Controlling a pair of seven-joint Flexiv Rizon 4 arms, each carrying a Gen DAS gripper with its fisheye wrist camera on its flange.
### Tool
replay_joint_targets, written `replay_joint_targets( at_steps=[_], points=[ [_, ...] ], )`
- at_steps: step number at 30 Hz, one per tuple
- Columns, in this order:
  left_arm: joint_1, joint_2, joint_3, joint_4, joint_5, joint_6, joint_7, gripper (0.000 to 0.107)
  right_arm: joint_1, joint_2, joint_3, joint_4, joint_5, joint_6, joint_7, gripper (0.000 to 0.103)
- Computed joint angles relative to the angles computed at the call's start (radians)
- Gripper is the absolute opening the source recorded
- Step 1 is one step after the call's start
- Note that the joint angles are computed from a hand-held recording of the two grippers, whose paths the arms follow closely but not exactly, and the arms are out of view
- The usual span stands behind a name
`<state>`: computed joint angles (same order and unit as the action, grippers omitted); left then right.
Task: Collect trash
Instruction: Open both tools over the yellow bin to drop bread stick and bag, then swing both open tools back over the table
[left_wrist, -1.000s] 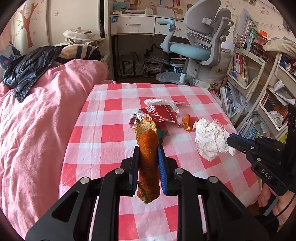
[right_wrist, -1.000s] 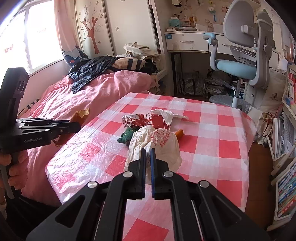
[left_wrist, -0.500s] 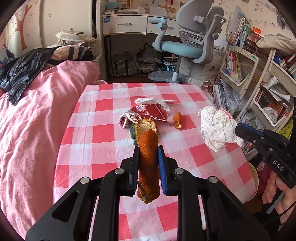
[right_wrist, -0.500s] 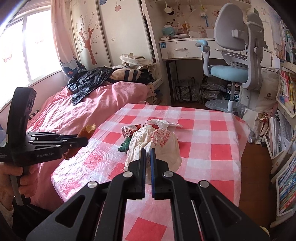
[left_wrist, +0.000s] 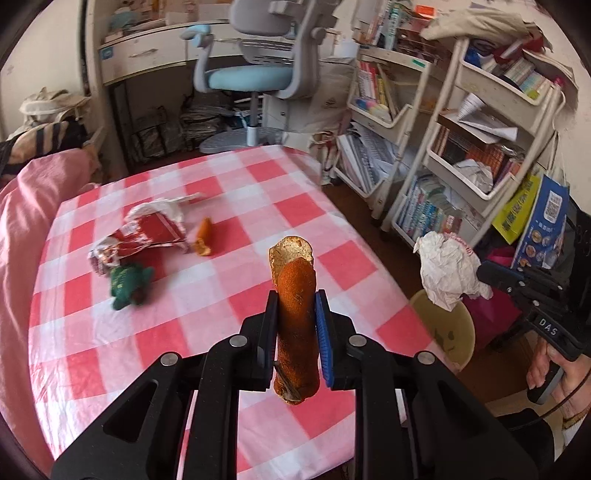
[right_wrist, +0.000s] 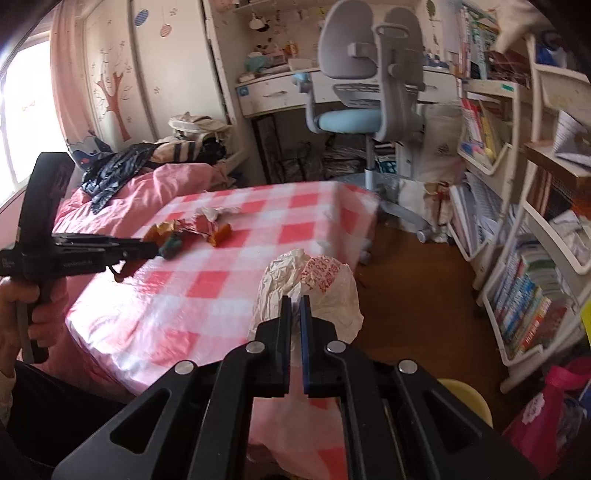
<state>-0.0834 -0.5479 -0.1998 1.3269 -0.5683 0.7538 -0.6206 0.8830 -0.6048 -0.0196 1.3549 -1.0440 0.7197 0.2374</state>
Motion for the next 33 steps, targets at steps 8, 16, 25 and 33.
replay_joint_targets(
  at_steps=[8,16,25,33],
  points=[
    [-0.115,0.015,-0.035,0.057,0.056,-0.052,0.056,0.019,-0.043,0.106,0.082,0.277,0.057,-0.037,0.212,0.005],
    [-0.256,-0.066,-0.032,0.002,0.166,-0.14,-0.018,0.033,-0.076,0.165,0.124,0.43,0.087,-0.028,0.401,0.026],
    [-0.232,-0.03,-0.029,0.075,0.143,0.069,-0.049,0.074,-0.092,0.203,0.131,0.41,-0.062,-0.072,0.451,0.041],
    [-0.129,-0.031,0.008,0.008,0.092,0.19,-0.166,0.082,-0.08,0.049,0.06,0.095,-0.145,0.008,0.165,0.055]
  ],
)
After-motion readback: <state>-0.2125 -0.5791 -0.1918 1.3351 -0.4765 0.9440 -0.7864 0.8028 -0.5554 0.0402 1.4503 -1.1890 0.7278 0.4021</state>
